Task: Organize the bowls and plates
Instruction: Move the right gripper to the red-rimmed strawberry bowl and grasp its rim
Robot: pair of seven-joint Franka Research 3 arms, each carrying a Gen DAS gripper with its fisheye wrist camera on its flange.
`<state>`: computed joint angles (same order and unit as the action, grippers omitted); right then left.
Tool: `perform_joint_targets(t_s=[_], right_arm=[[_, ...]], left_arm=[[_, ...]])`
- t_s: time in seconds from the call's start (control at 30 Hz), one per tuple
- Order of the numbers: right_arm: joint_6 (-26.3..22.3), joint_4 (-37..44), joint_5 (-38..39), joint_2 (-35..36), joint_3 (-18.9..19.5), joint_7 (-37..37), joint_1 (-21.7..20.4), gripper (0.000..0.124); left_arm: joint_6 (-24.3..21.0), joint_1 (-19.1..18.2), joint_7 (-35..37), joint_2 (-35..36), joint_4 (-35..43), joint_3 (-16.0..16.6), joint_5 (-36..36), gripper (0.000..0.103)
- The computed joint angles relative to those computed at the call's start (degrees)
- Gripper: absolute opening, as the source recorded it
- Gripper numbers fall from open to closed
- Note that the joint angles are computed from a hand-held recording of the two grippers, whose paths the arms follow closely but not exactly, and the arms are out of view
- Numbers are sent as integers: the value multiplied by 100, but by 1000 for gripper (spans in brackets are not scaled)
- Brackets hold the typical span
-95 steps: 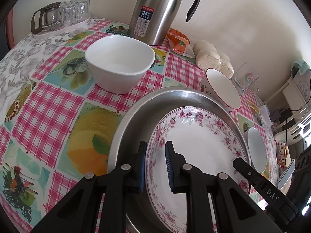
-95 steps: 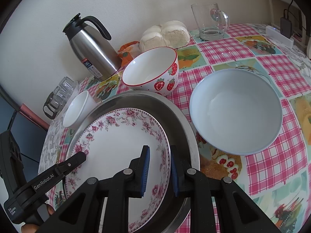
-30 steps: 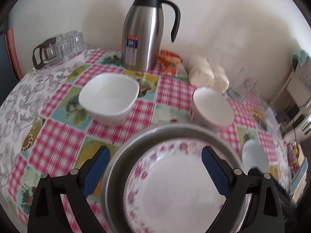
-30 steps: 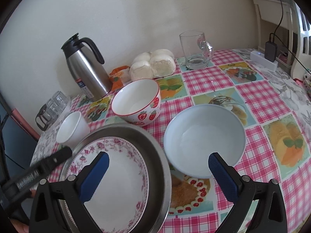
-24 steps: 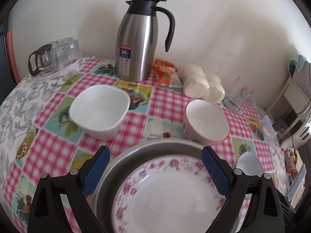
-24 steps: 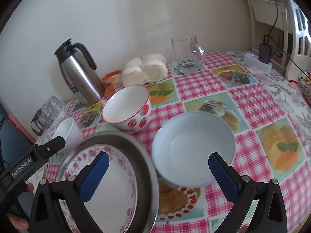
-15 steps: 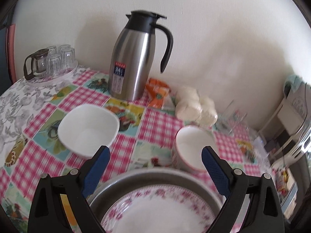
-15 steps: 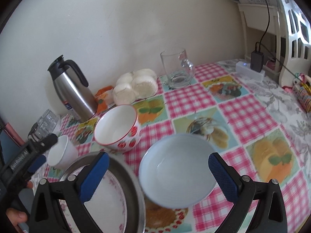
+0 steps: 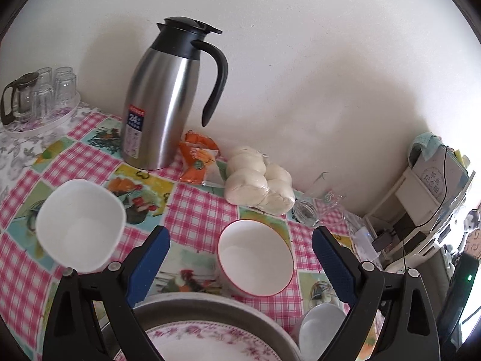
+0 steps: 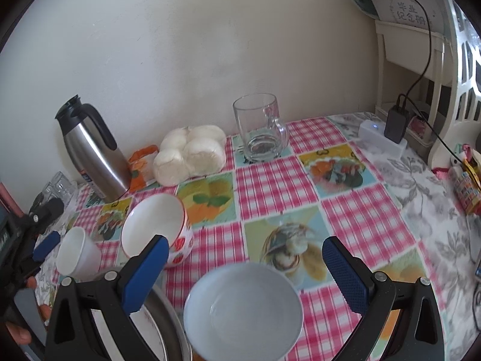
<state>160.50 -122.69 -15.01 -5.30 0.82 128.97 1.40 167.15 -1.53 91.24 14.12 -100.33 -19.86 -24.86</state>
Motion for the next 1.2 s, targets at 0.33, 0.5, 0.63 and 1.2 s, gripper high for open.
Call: perform_joint_targets(t_s=[0.33, 0.5, 0.63, 1.2], right_arm=[[-550, 1038, 1279, 704, -187, -1133, 259, 103], [-1295, 1711, 1175, 1181, -261, -1135, 455, 103], [-1643, 2058, 1241, 1512, -303, -1224, 569, 102], [-2389, 3115, 1350, 2534, -423, -1459, 834, 33]], left_arm=[[-1357, -226, -729, 619, 985, 349, 768, 96], [-1924, -284, -1081, 949, 1390, 447, 1138, 95], [-2193, -267, -1171, 1184, 1649, 429, 1240, 80], [-3218, -485, -1136, 1928, 2723, 439, 1624, 18]])
